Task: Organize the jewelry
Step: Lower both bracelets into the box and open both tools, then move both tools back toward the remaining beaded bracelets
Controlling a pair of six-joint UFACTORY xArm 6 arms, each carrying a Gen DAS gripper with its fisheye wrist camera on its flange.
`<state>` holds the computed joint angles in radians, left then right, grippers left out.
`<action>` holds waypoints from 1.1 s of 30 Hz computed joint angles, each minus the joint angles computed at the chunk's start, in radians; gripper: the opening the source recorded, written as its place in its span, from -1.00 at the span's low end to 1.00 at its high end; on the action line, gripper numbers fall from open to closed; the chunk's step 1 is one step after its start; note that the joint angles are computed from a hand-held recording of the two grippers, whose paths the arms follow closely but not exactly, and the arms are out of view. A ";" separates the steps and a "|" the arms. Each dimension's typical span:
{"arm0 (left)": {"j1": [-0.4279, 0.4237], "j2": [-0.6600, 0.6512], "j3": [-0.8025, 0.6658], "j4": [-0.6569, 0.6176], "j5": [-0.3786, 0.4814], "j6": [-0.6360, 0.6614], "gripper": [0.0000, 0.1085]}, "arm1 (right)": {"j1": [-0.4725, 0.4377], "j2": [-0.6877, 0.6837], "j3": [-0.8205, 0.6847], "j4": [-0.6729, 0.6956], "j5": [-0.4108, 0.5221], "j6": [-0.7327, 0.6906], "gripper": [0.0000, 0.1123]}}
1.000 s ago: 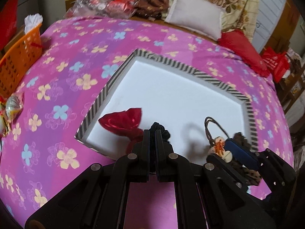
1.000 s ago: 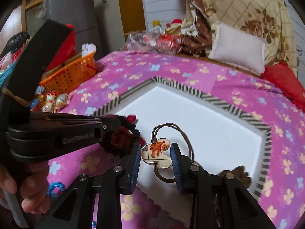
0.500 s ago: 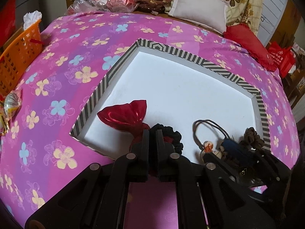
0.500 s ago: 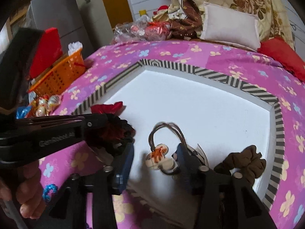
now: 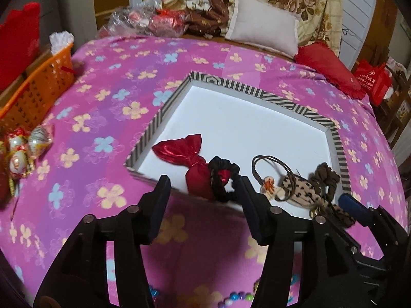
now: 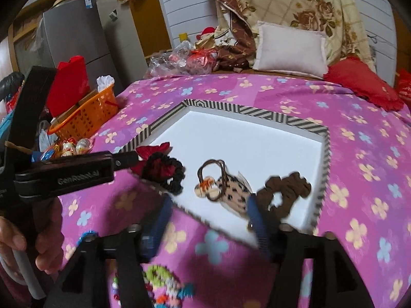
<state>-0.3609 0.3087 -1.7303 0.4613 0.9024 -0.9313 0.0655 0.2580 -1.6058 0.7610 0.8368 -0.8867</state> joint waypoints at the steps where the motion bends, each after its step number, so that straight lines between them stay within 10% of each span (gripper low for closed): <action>1: -0.006 -0.014 0.014 0.020 0.002 -0.013 0.04 | -0.004 -0.021 0.026 0.010 -0.003 -0.009 0.37; 33: -0.210 -0.435 0.477 0.265 0.108 -0.317 0.05 | -0.063 -0.387 0.425 0.006 0.004 -0.071 0.38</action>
<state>-0.5706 -0.1263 -1.2533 0.7263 1.0100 -1.2488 0.0025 -0.1291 -1.1807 0.7672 0.8408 -0.9581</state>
